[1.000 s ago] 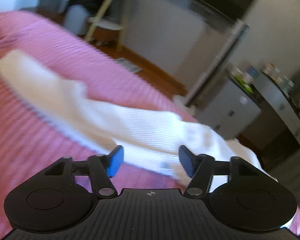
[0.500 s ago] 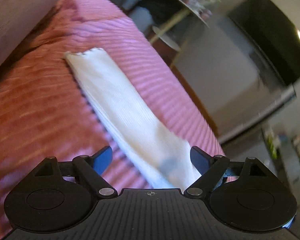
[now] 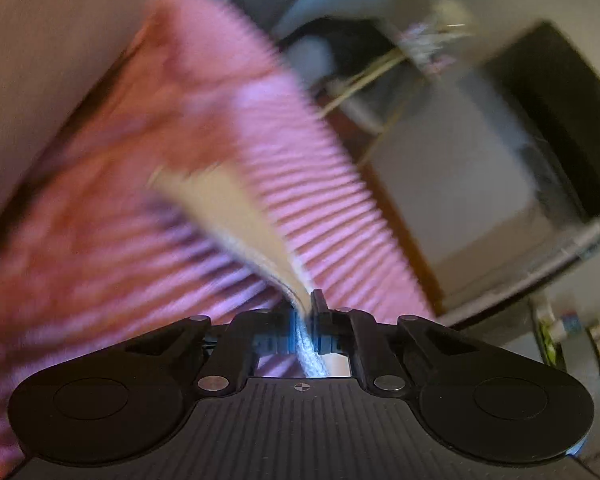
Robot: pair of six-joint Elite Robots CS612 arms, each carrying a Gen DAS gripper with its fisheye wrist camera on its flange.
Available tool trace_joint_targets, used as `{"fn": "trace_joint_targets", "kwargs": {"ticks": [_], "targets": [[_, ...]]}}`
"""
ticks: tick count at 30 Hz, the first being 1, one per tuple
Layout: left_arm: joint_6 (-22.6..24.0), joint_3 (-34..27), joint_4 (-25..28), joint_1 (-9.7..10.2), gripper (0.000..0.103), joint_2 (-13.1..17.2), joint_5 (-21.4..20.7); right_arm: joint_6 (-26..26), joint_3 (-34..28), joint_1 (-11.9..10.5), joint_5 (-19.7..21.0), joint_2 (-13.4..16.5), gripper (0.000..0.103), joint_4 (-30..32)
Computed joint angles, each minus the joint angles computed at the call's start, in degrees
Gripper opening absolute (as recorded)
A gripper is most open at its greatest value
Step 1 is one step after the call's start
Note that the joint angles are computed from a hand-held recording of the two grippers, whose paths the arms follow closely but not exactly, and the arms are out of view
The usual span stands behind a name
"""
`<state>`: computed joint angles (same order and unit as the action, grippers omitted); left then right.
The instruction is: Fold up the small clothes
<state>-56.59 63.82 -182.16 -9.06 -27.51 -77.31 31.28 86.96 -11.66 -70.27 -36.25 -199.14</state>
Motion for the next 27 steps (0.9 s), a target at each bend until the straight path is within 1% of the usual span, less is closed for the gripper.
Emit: {"fn": "trace_joint_targets", "kwargs": {"ticks": [3,6,9,11,12,13,14,16,18,19,21,23,24,25,26,27], "targets": [[8.7,1.4,-4.6,-1.21,0.009,-1.5,1.1,1.3,0.2,-0.2,0.2,0.0,0.045,-0.6],[15.1,2.4,-8.5,-2.66,0.009,-2.9,-0.4,2.3,0.4,-0.4,0.4,-0.2,0.045,-0.7],[23.6,2.5,-13.1,-4.59,0.009,-3.6,-4.6,3.1,0.8,-0.7,0.5,-0.4,0.045,-2.0],[28.9,2.2,-14.3,-6.09,0.009,-3.8,-7.6,3.7,1.1,-0.8,0.5,-0.6,0.045,-3.1],[30.5,2.1,-14.6,-6.76,0.009,-3.8,-9.1,3.9,1.2,-0.8,0.5,-0.6,0.045,-3.4],[32.2,1.7,-14.5,-7.53,0.009,-3.6,-11.4,4.2,1.2,-0.9,0.4,-0.7,0.045,-3.6],[33.6,1.4,-13.7,-8.33,0.009,-3.4,-12.9,4.5,1.3,-1.0,0.5,-0.7,0.045,-3.9],[37.2,1.0,-11.7,-10.19,0.009,-3.0,-14.4,4.9,1.4,-1.1,0.9,-0.7,0.045,-4.6],[43.2,0.7,-9.8,-12.31,0.01,-2.3,-13.8,5.1,1.3,-1.2,1.1,-0.6,0.045,-4.8],[45.1,0.5,-8.4,-13.26,0.01,-1.9,-14.0,5.4,1.3,-1.3,1.4,-0.6,0.045,-5.0],[45.9,-0.2,-4.0,-14.26,0.01,-1.0,-15.2,5.8,1.3,-1.5,1.8,-0.5,0.045,-5.0],[48.0,-0.5,0.3,-15.45,0.01,-0.5,-13.8,6.3,1.3,-1.7,2.1,-0.4,0.045,-5.2],[49.0,-0.9,1.6,-15.71,0.012,0.0,-13.2,6.5,1.3,-1.7,2.2,-0.4,0.045,-5.3],[49.7,-0.9,2.9,-16.06,0.018,0.1,-12.5,6.9,1.3,-1.8,2.5,-0.3,0.045,-5.5],[49.8,-0.3,3.9,-16.32,0.022,-0.3,-12.1,7.1,1.2,-1.9,2.7,-0.3,0.045,-5.5],[49.3,0.5,3.8,-16.45,0.034,-0.7,-12.5,7.3,1.2,-1.9,2.7,-0.2,0.045,-5.4]]}}
